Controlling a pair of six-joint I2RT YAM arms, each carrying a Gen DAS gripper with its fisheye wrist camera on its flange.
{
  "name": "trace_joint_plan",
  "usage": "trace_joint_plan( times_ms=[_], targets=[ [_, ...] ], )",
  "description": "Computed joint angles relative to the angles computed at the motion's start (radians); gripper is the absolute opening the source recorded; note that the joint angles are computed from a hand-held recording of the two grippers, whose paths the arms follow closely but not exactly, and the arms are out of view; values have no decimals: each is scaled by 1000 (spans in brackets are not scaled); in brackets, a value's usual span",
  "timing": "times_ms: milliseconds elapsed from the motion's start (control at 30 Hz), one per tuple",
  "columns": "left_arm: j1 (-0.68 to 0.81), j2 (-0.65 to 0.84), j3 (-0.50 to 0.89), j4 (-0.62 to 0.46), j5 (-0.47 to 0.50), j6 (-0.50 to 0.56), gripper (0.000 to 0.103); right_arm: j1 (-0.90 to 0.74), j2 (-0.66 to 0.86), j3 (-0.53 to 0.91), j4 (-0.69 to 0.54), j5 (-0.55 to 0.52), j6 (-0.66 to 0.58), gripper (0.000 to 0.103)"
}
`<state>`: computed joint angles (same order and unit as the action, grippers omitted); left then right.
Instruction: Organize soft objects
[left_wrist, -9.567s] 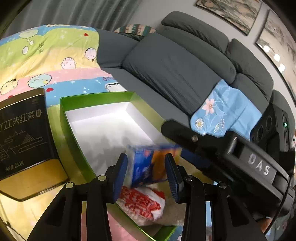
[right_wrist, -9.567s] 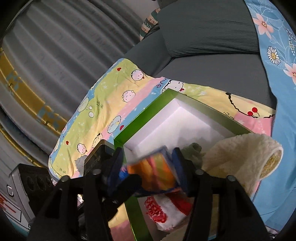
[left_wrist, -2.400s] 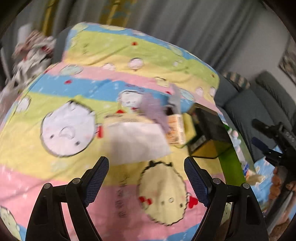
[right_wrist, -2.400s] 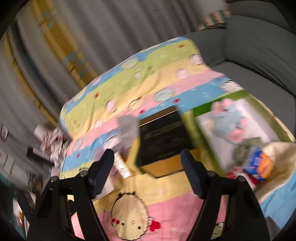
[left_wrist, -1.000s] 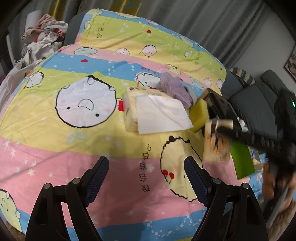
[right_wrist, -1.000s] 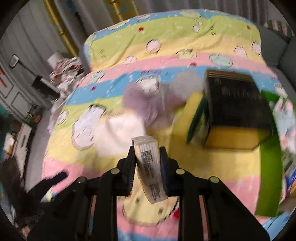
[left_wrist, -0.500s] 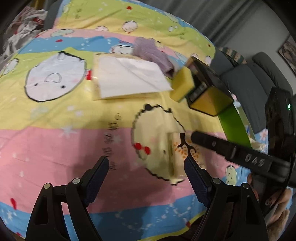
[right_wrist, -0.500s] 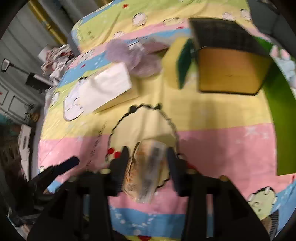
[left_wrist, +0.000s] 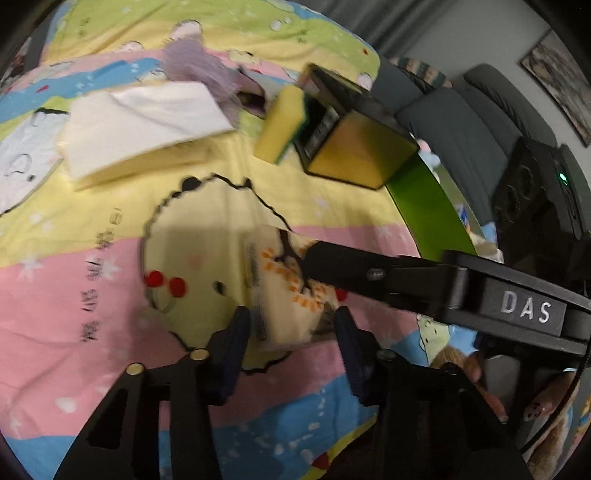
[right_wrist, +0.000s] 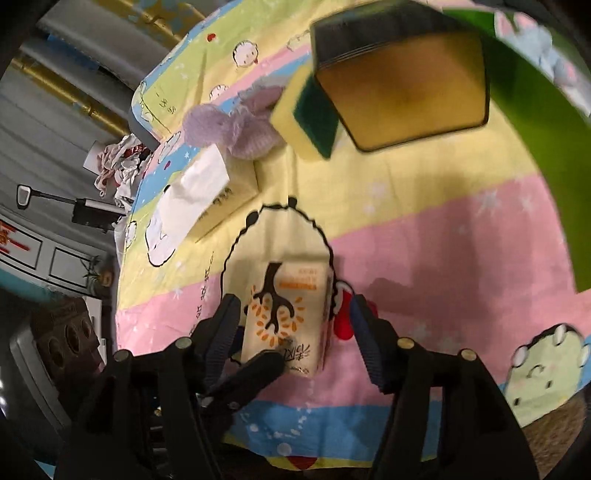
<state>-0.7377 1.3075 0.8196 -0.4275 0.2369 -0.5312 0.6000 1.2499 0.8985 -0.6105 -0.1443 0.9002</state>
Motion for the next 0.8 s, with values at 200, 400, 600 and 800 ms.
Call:
trace_joint_plan(
  times_ms=[200,400,600,800],
  targets=[
    [-65,26,27,-5,-78,13,40,-10,7,-50,61,-29,18,53],
    [-108,42,83,-17,-113,29,40,-43,-77,-72,38,-8,7,49],
    [-170,98,205,-22,-157,78,40,-111,-198,-49,-41,47,-29,49],
    [-213,227,403,-21,-148,135,40,-238,-308,-1,-123,105,-106,49]
  ],
)
